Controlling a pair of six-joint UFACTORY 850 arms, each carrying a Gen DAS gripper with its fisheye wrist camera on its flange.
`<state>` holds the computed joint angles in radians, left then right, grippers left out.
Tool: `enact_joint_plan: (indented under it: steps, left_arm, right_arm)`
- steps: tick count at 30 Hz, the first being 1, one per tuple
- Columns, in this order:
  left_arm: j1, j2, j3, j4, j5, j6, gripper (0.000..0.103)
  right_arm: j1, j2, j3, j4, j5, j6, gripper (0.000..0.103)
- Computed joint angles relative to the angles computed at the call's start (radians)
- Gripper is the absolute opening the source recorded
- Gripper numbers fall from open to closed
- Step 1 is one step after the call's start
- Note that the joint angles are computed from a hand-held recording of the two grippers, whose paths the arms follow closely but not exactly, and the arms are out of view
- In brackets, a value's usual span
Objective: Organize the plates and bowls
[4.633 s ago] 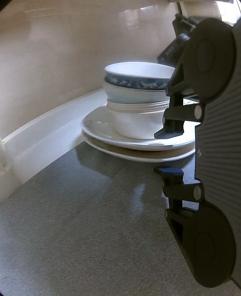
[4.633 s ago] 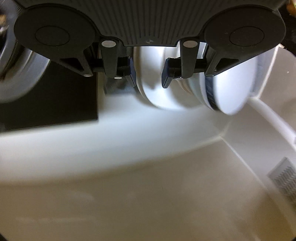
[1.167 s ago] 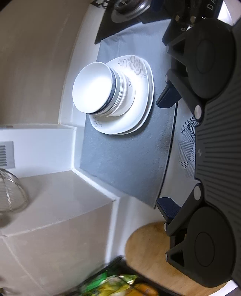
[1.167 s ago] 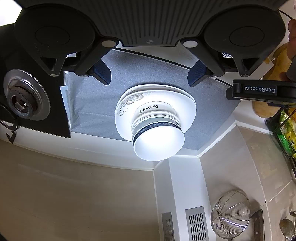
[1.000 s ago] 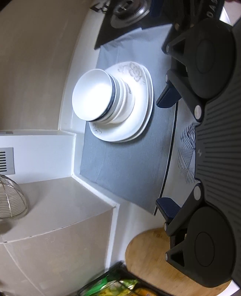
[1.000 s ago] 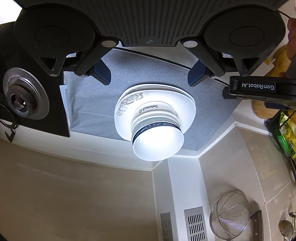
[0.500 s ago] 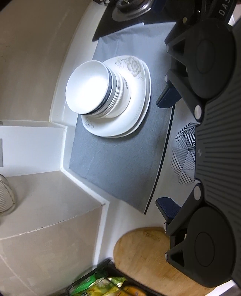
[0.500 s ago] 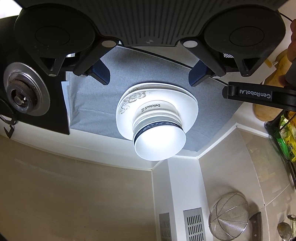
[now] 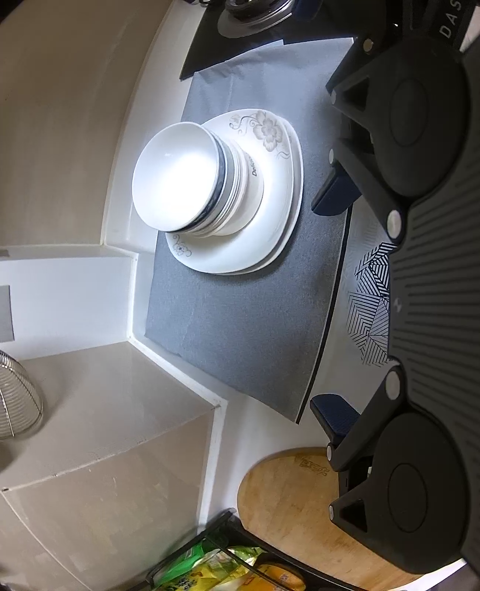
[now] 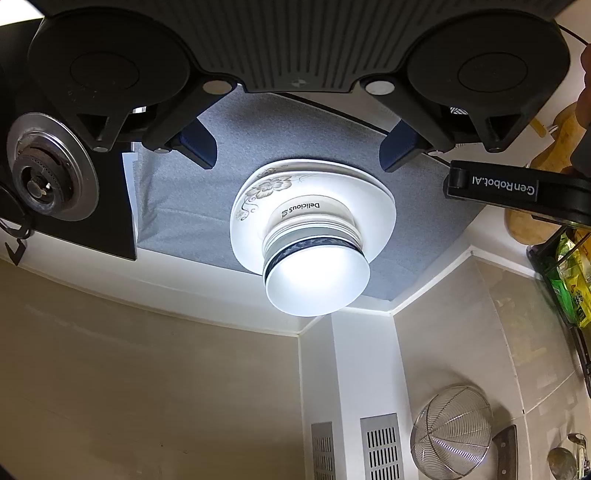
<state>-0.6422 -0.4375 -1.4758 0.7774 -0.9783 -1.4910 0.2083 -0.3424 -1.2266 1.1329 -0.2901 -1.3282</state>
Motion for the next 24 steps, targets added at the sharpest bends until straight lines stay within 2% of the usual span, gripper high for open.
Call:
enact_joint_plan:
  steps: [12,24]
  left_arm:
    - [-0.005,-0.008,-0.011,0.02,-0.008,0.018,0.103]
    - [0.001,-0.013,-0.016,0.022,0.017,0.048,0.103]
  right_arm:
    - [0.002,-0.002,-0.001,-0.007,0.011,0.014,0.097]
    - [0.003,-0.008,-0.006,-0.019,0.013,0.029,0.097]
